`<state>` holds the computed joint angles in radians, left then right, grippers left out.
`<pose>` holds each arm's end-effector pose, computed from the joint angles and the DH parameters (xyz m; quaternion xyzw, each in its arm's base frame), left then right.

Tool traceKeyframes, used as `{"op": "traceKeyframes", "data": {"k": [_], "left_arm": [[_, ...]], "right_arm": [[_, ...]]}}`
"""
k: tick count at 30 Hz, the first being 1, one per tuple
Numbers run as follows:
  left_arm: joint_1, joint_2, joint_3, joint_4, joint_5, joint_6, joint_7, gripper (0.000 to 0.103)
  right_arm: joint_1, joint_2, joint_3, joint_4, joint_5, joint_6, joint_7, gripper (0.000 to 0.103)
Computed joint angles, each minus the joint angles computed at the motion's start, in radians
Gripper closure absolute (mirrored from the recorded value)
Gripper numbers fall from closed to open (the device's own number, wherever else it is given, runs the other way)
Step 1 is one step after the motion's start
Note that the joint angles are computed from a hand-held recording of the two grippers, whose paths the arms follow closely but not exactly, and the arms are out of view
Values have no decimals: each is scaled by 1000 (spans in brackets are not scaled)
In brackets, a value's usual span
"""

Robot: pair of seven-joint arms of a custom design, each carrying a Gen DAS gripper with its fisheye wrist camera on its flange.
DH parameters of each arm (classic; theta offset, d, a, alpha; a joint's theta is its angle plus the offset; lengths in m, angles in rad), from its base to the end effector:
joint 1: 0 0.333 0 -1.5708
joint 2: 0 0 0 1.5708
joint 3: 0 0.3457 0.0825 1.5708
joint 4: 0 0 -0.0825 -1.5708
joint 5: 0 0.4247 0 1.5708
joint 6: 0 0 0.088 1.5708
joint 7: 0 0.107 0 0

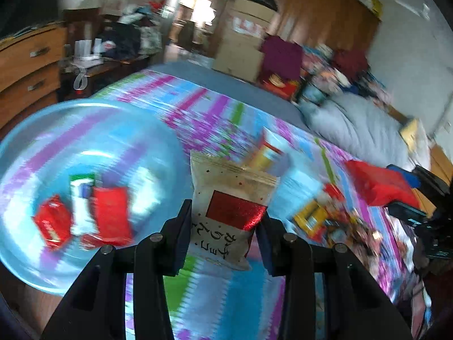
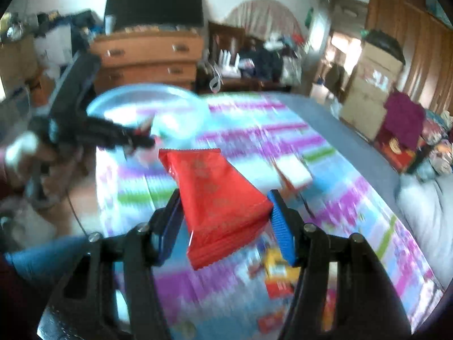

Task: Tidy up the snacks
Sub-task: 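Drop the red packet into the bowl while the left tool releases the white bag there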

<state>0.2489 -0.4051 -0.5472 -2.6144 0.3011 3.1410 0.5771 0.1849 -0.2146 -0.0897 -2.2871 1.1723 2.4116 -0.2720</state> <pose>0.4439 -0.1753 0.4662 -0.7345 0.5226 -0.3744 0.2172 0.5367 0.0547 0.4875 -0.8666 0.1897 -0.1749 0.4272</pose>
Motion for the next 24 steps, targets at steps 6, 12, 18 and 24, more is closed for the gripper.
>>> {"op": "traceKeyframes", "data": {"k": [6,12,18,24], "left_arm": [[54,-73,78,-44,-16,-85,-41,61],[24,5,216,-27,-31,-118,-14,61],[-21,87,313,2,-46,-140,25,50],[-18,100,330,-7,-31,-132,3,44]], "right_arm": [[67,141,91,155,-2,22,144,43],[120,300,185,307,-190,76,376,43],[142,383,234,341,-398,108,531,43],[123,420,260,381,-451,63,601,41]]}}
